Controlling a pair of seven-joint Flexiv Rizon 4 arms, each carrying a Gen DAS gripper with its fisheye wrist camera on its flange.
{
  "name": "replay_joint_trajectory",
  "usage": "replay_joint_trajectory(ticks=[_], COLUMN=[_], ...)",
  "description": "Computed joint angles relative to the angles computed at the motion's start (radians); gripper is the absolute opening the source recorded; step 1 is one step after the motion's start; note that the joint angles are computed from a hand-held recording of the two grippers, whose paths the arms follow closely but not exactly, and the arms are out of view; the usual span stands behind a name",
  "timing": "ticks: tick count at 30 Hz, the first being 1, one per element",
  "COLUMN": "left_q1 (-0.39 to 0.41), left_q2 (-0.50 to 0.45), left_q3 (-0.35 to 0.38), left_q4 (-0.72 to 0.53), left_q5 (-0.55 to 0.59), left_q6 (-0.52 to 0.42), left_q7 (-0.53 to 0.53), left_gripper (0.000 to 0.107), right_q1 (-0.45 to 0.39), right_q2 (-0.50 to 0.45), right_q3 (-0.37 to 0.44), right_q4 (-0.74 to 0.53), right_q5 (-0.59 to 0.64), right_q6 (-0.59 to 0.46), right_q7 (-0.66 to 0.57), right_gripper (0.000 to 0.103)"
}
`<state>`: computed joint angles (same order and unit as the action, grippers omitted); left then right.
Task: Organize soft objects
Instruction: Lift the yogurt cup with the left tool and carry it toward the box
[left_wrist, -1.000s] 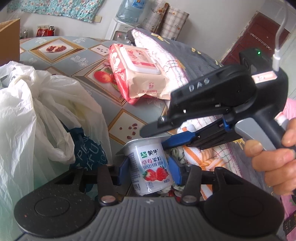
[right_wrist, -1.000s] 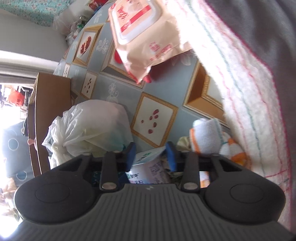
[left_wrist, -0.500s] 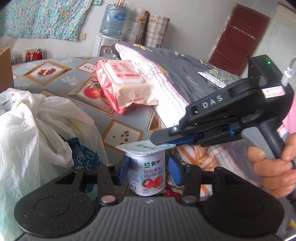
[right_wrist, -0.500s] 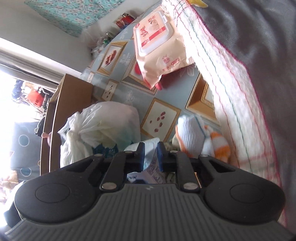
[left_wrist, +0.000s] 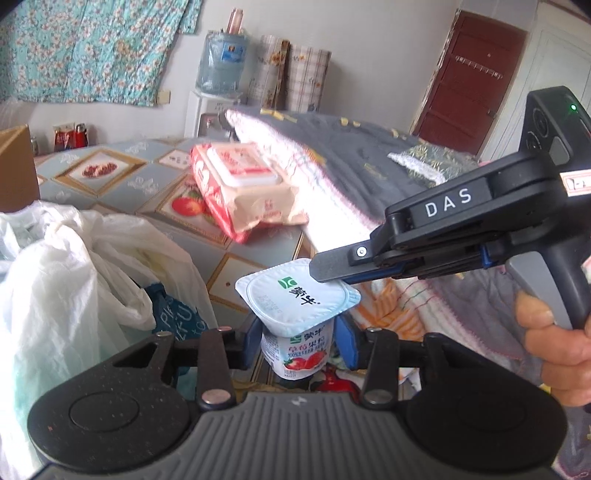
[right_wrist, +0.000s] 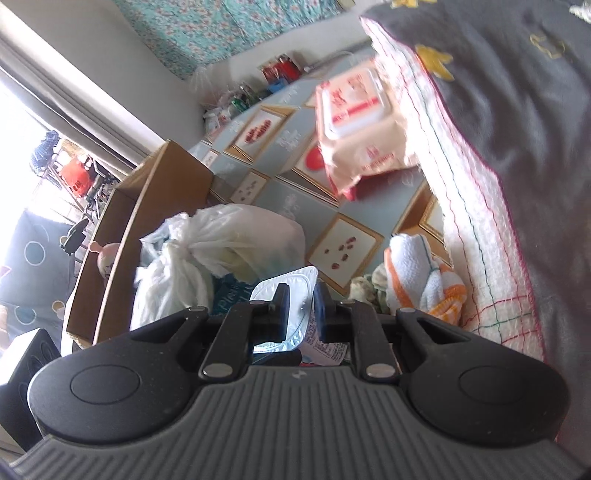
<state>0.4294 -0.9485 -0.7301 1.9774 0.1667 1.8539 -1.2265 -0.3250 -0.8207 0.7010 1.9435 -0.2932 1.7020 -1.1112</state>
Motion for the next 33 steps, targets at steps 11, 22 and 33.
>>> replay_joint_trajectory(ticks=[11,22,33], left_q1=[0.137,0.294,0.405], left_q2=[0.026,0.103,0.237], left_q3=[-0.106,-0.162,-0.080], left_q4=[0.068,0.131,0.180], left_q5=[0.119,0.195,0.260], left_q6=[0.097,0.157,0.232], left_q7=[-0.054,-0.176,-0.355], left_gripper=[0.044,0.044,0.044], right_q1=[-0.011,0.003,0.107], right_q2=[0.106,0.136,0.039], right_q3=[0.020,0.086,0.220], right_q4=[0.075,0.043,-0.127], right_q5=[-0.073,-0.238,-0.267], right_q6=[0.115,0.108,-0.043], right_q7=[0.084,0.215,0.154], right_gripper=[0.013,0.013,0.014])
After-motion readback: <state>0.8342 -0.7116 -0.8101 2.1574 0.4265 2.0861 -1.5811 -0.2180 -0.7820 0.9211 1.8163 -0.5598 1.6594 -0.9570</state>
